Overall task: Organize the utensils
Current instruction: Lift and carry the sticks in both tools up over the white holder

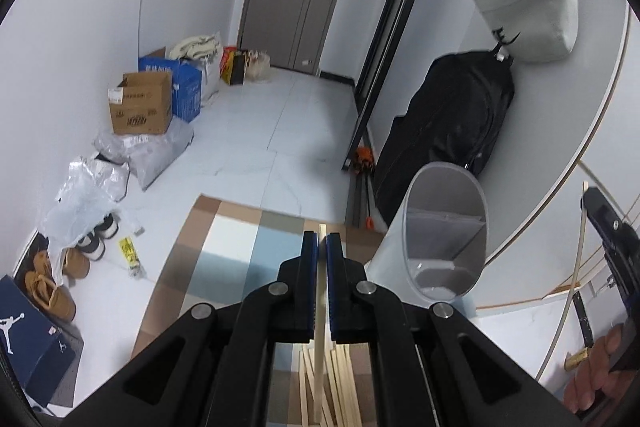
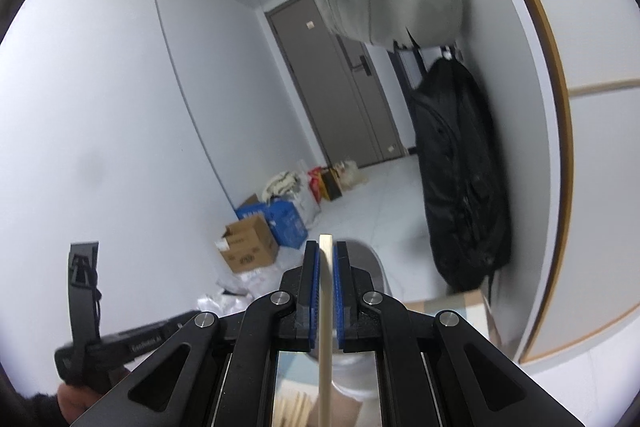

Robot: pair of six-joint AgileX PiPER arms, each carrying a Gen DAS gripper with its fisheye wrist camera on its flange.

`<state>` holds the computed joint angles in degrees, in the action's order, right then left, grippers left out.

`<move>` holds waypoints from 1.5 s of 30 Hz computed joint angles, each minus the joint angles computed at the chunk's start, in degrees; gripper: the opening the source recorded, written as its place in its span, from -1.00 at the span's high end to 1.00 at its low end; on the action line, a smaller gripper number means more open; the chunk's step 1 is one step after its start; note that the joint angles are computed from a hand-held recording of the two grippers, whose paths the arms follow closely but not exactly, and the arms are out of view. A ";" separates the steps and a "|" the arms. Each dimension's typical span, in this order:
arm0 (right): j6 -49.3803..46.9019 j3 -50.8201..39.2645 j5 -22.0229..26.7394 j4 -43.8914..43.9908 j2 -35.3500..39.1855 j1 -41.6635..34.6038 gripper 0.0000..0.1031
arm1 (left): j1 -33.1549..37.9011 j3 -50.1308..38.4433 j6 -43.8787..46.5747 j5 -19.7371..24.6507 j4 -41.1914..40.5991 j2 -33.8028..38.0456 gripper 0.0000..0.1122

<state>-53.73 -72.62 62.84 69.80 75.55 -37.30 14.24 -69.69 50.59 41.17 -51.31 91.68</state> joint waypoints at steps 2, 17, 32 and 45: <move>-0.16 -1.49 -0.39 0.99 0.26 0.48 0.89 | 0.72 -1.18 0.58 1.19 -1.64 -0.08 0.99; 6.83 -24.32 -10.02 -0.75 14.14 11.44 0.89 | -3.35 -22.35 -4.53 6.41 -8.00 5.43 0.99; -5.36 -27.83 -22.17 6.89 24.34 17.25 0.89 | -10.44 -31.32 -6.45 2.92 -7.41 14.21 0.99; -21.29 -22.06 -22.11 19.39 25.84 17.17 0.89 | -11.71 -26.49 1.03 0.48 -13.22 14.38 0.99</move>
